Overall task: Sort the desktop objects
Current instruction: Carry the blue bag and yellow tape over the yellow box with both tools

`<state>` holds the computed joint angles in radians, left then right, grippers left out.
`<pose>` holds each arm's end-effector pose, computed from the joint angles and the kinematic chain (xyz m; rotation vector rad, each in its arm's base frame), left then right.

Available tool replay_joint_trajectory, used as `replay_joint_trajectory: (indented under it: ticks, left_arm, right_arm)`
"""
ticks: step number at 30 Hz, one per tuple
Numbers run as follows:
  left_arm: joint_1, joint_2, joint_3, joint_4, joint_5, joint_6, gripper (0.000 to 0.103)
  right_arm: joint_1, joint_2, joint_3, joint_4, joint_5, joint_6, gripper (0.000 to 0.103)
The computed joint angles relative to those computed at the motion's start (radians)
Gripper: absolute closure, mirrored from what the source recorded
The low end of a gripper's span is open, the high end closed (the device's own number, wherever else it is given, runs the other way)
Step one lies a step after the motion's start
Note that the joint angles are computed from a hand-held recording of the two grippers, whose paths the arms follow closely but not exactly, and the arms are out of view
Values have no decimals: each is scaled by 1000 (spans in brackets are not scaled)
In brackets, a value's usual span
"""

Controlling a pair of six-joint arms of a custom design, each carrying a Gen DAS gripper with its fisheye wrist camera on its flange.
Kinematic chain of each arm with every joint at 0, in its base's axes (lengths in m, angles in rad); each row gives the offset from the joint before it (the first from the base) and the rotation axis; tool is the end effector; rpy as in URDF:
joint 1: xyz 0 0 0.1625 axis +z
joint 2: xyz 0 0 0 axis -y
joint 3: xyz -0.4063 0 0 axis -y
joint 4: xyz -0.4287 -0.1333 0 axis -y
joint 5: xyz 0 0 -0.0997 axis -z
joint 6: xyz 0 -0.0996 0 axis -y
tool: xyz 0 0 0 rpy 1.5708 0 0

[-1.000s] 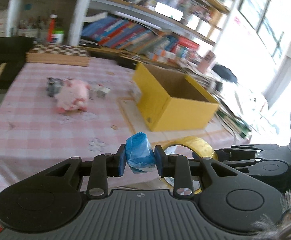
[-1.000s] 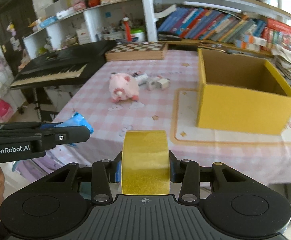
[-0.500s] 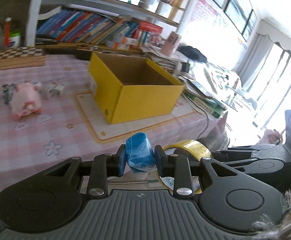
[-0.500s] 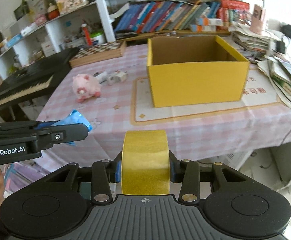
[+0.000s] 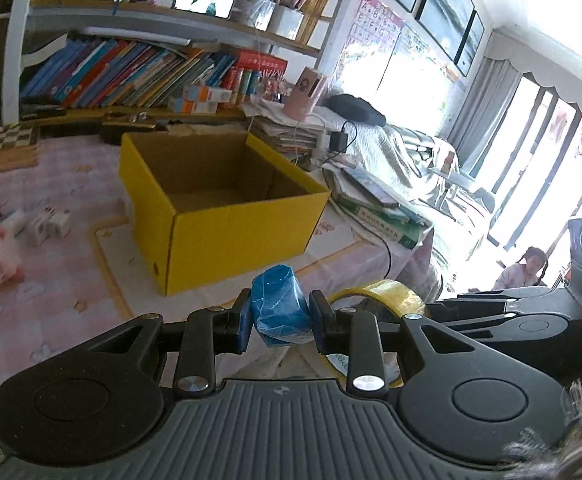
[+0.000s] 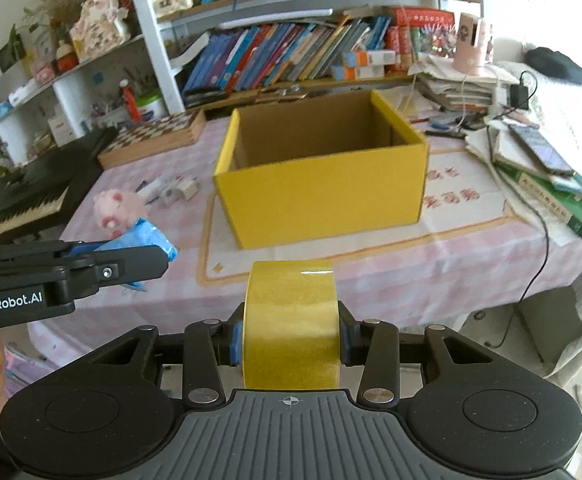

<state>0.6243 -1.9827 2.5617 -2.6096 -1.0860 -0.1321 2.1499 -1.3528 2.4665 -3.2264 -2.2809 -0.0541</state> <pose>-0.1583 -0.3356 0.2655 0.9655 2.6499 -0.9230 0.2769 -0.2986 0.1612 0.5228 -2.4060 0.8927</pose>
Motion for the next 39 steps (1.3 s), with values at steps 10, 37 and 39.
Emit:
replay_joint_trajectory:
  ticks: [10, 37, 39]
  left_arm:
    - [10, 257, -72, -262, -13, 68, 76]
    - [134, 826, -445, -499, 230, 207, 76]
    - [147, 845, -459, -471, 251, 197, 76]
  right_arm:
    - [-83, -42, -48, -34, 72, -177, 62]
    - [-350, 146, -421, 114, 450, -645, 62]
    - [-364, 169, -449, 165, 445, -653, 62]
